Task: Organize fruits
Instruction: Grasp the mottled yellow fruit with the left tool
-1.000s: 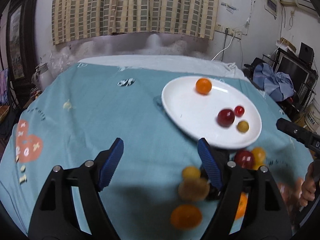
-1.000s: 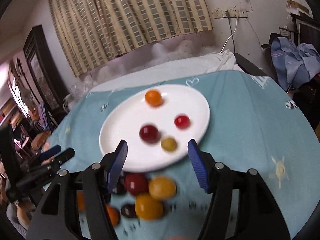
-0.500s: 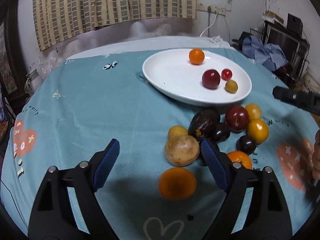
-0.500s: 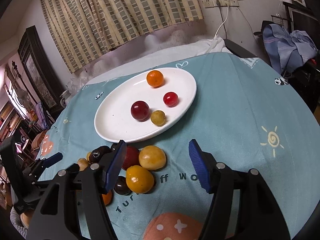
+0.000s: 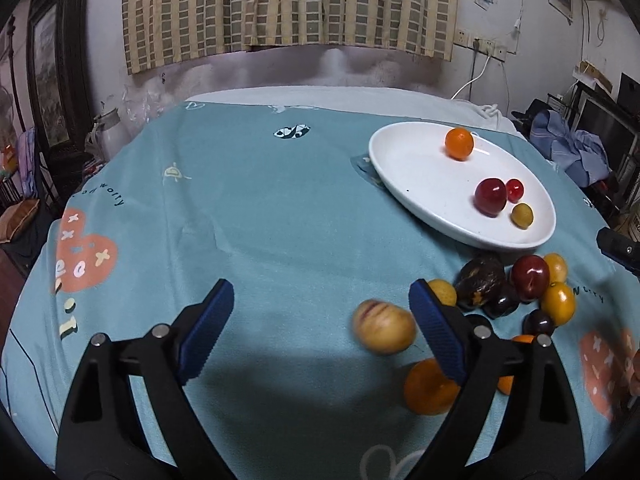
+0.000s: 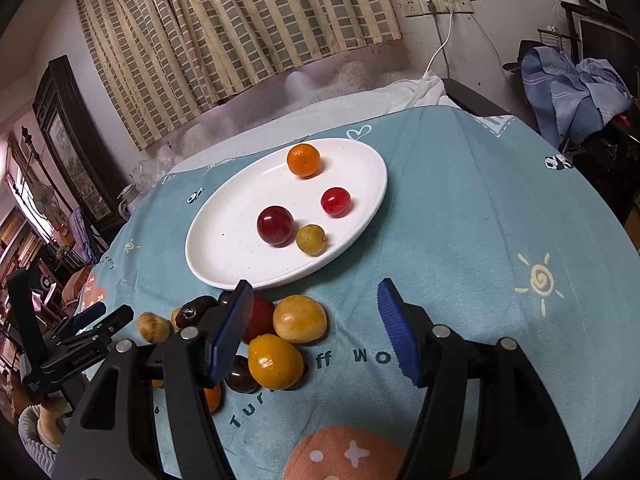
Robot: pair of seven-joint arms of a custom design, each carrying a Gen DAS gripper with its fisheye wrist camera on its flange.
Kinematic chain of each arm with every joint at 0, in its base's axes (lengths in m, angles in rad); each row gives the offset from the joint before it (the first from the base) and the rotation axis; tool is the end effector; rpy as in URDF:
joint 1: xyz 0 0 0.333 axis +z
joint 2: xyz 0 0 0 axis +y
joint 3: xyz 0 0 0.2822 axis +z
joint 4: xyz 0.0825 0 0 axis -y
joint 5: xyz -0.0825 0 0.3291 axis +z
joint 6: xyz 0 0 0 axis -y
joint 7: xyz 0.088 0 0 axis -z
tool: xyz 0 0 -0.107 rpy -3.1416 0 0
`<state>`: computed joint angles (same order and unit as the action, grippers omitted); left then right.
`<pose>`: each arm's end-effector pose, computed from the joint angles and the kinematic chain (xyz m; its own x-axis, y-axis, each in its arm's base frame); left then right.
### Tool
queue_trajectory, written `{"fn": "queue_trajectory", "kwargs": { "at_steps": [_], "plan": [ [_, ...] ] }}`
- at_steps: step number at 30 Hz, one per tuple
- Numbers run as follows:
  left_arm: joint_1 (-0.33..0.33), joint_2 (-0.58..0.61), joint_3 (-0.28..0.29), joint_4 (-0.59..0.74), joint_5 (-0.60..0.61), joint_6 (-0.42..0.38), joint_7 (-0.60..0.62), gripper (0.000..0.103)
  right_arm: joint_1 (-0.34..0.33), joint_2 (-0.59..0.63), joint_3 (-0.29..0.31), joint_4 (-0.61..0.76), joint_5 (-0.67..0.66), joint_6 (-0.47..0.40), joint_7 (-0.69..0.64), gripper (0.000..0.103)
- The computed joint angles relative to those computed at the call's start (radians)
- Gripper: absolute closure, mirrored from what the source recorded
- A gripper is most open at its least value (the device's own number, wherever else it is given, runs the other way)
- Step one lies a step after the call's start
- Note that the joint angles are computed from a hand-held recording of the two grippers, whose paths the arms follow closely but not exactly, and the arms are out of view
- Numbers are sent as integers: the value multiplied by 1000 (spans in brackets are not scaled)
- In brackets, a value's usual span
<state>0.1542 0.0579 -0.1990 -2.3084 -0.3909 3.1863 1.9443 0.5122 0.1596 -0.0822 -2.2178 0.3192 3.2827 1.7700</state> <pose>0.5222 0.0131 0.4193 -0.0204 -0.9997 0.0122 -0.6840 0.0050 -0.7295 0.5111 0.2010 0.4183 0.0590 -0.9347 -0.3505 -0.6786 0.2199 -0.7008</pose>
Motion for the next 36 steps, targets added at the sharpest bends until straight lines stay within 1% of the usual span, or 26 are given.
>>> {"fn": "queue_trajectory", "kwargs": {
  "at_steps": [1,2,3,4,5,8,9,11,13,15,17,19,21,22,24,26,27,31,32,35,36],
  "plan": [
    [3,3,-6,5,-8,-8,14,13,-6,-1,7,0,1,-2,-1,38],
    [-3,5,0,3,10,-11,6,13,-2,-1,1,0,-2,-5,0,38],
    [-26,6,28,-3,79,-12,-43,13,8,-2,-10,0,-7,-8,3,38],
    [-38,7,43,-9,130,-11,-77,13,17,-3,-21,1,-13,-10,8,38],
    [-41,6,48,-13,162,-12,-95,14,16,-3,-19,1,-15,-9,11,38],
    [-22,-4,22,-28,145,-21,-65,14,15,-3,-22,0,-20,-9,19,38],
    [-13,-12,7,-32,101,-25,-28,14,14,-3,-21,1,-21,-10,22,38],
    [-8,-27,-16,-39,-44,-31,93,14,-1,-4,-9,1,-19,-10,25,38],
    [-25,-46,-12,-55,-167,-34,200,14,-10,-4,-2,2,-20,-11,27,38],
    [-49,-50,11,-67,-182,-33,217,14,-20,-4,9,3,-21,-13,25,38],
    [-73,-46,38,-66,-160,-32,195,19,-14,-5,-1,3,-30,-18,25,38],
    [-85,-34,61,-53,-131,-56,161,23,4,-4,-19,3,-43,-22,34,38],
    [-80,-24,51,-30,-215,-87,233,25,-2,-4,-14,3,-51,-25,37,38],
    [-78,-20,48,-18,-249,-105,266,28,7,-3,-24,3,-57,-26,43,38],
    [-73,-18,44,0,-322,-140,327,33,6,-3,-24,4,-64,-27,50,38],
    [-67,-18,47,24,-421,-207,406,43,11,0,-31,6,-70,-31,60,38],
    [-64,-12,53,43,-463,-250,435,44,13,2,-33,7,-74,-32,65,38],
    [-57,20,66,92,-517,-333,458,45,25,9,-48,14,-99,-44,83,38],
    [-54,24,66,97,-523,-342,460,45,26,10,-50,16,-107,-48,87,38],
    [-54,36,61,104,-517,-325,467,45,33,12,-58,18,-131,-56,102,38],
    [-55,45,58,110,-509,-317,462,45,25,13,-50,19,-135,-59,102,38]
  ]
}}
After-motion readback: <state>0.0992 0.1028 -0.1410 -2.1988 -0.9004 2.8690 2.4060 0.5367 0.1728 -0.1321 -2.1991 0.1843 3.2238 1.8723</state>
